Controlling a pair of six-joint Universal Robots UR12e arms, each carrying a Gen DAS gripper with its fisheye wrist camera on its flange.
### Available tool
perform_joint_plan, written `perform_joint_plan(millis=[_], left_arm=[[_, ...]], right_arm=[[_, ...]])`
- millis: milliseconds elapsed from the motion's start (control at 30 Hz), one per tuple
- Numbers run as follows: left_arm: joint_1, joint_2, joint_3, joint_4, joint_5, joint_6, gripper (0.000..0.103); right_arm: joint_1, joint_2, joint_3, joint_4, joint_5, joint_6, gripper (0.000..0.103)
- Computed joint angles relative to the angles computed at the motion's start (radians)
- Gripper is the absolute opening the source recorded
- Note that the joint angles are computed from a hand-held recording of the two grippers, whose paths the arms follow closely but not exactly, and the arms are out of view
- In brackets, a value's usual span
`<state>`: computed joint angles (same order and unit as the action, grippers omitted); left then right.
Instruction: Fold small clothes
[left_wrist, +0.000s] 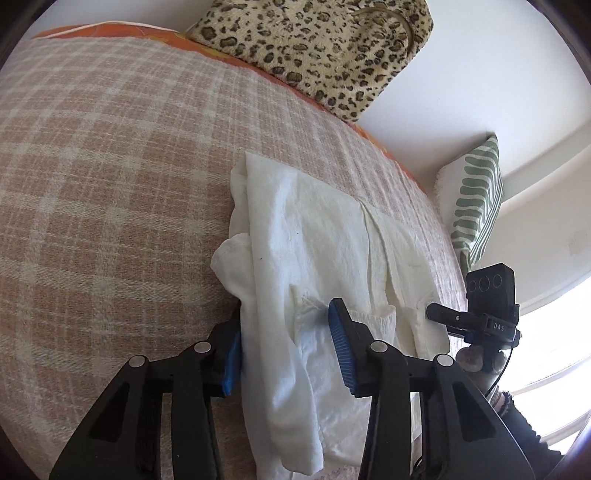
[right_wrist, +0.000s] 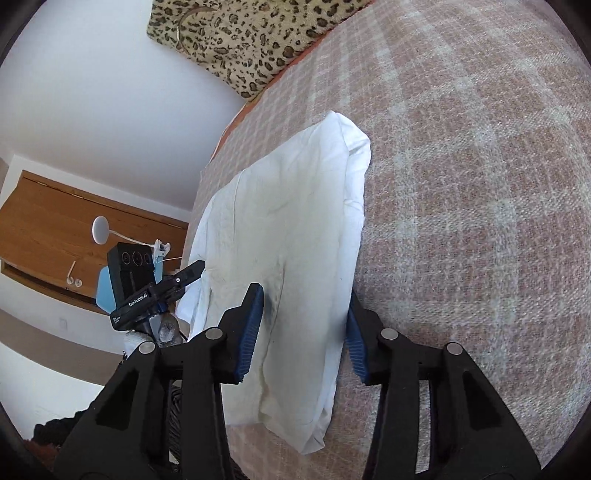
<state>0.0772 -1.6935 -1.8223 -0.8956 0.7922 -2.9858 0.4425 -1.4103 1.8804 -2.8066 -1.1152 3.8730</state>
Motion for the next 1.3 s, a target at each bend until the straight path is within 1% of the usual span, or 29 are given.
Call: perform_joint_plan(millis=[33,100,133,200,300,433,500,667,800,900,1033,1167,1300], left_arm=[[0.001,0.0,-0.002,0.005,-0.004,-0.007,0.019],[-0.002,0.006,-0.002,0.013,-0.013,0.016,0.014],[-0.006,0.011,0.0,0.02,-0.01,0.033,0.012],[-0.016,0.021,0.0,0.048,-0.006,0.051,0.012],[-0.031,0.022,0.01,0.079,-0.021,0.039,0.012],[-0.062,0.006,0.038,0.101,-0.041,0.042,0.011],[-0.085,-0.011,0.059,0.11,-0.058,0.038,0.011],[-0.163,-0.067,0.115,0.178,-0.071,0.006,0.011],[-0.227,-0.117,0.158,0.259,-0.076,-0.034,0.011],[-0.269,-0.156,0.196,0.296,-0.07,-0.064,0.011],[-0.324,-0.202,0.247,0.329,-0.03,-0.068,0.011],[-0.365,-0.246,0.291,0.349,0.006,-0.075,0.011],[-0.393,-0.282,0.329,0.324,0.023,-0.064,0.011]], right_arm=[[0.005,0.0,-0.008,0.015,-0.021,0.001,0.029],[0.014,-0.005,-0.017,0.032,-0.054,-0.001,0.022],[0.021,-0.007,-0.027,0.05,-0.078,-0.017,0.02],[0.037,-0.016,-0.048,0.08,-0.127,-0.067,0.018],[0.053,-0.031,-0.074,0.114,-0.197,-0.116,0.017],[0.044,-0.078,-0.066,0.116,-0.268,-0.146,0.017],[0.03,-0.107,-0.054,0.124,-0.296,-0.156,0.017],[-0.019,-0.181,-0.031,0.168,-0.365,-0.188,0.017],[-0.083,-0.241,-0.001,0.192,-0.383,-0.227,0.017],[-0.134,-0.275,0.015,0.217,-0.397,-0.243,0.016],[-0.187,-0.293,0.021,0.242,-0.424,-0.289,0.016],[-0.236,-0.296,0.025,0.239,-0.428,-0.302,0.016],[-0.255,-0.282,0.009,0.27,-0.469,-0.328,0.016]])
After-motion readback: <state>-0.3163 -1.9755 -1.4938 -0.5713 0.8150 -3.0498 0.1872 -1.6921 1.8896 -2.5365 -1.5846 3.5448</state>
